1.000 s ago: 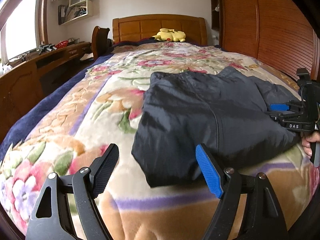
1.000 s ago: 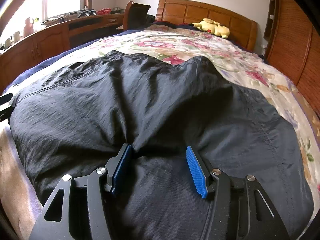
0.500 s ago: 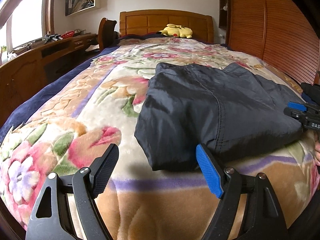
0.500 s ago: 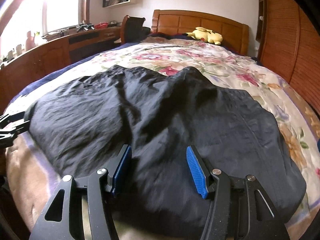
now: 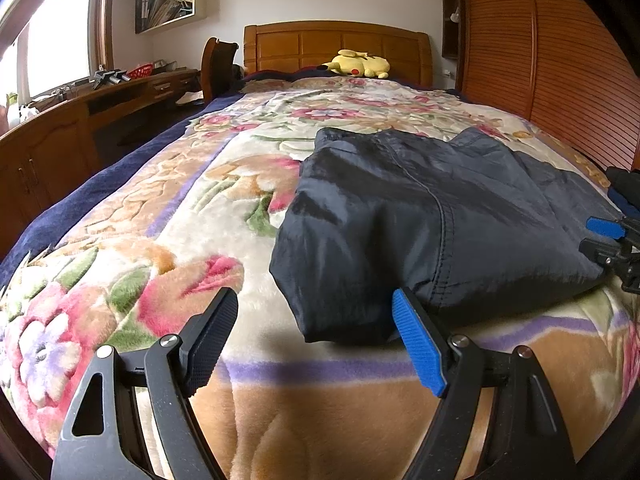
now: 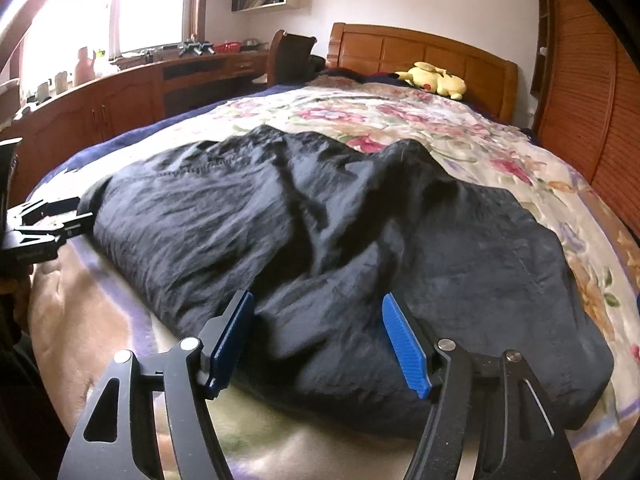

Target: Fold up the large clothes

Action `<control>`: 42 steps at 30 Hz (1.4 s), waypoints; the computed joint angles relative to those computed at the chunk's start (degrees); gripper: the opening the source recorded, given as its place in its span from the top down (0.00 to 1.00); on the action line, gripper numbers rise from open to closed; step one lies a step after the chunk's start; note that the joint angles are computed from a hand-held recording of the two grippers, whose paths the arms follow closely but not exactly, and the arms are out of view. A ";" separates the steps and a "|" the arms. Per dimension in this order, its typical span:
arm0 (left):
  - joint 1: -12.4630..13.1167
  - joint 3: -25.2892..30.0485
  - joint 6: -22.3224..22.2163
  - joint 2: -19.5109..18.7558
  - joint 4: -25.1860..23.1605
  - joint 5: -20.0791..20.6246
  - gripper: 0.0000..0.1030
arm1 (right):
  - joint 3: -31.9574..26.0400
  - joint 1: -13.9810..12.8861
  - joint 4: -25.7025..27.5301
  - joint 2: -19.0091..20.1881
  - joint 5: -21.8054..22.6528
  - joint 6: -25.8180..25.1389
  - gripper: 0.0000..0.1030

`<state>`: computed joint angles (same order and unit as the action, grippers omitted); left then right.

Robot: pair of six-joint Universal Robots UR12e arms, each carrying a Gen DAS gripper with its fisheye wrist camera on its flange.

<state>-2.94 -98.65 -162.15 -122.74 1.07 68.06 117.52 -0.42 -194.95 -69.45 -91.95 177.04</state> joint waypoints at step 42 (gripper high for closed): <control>-12.44 5.64 9.44 5.82 2.53 -7.72 0.94 | 8.05 -5.63 -7.15 -5.71 -5.57 5.79 0.30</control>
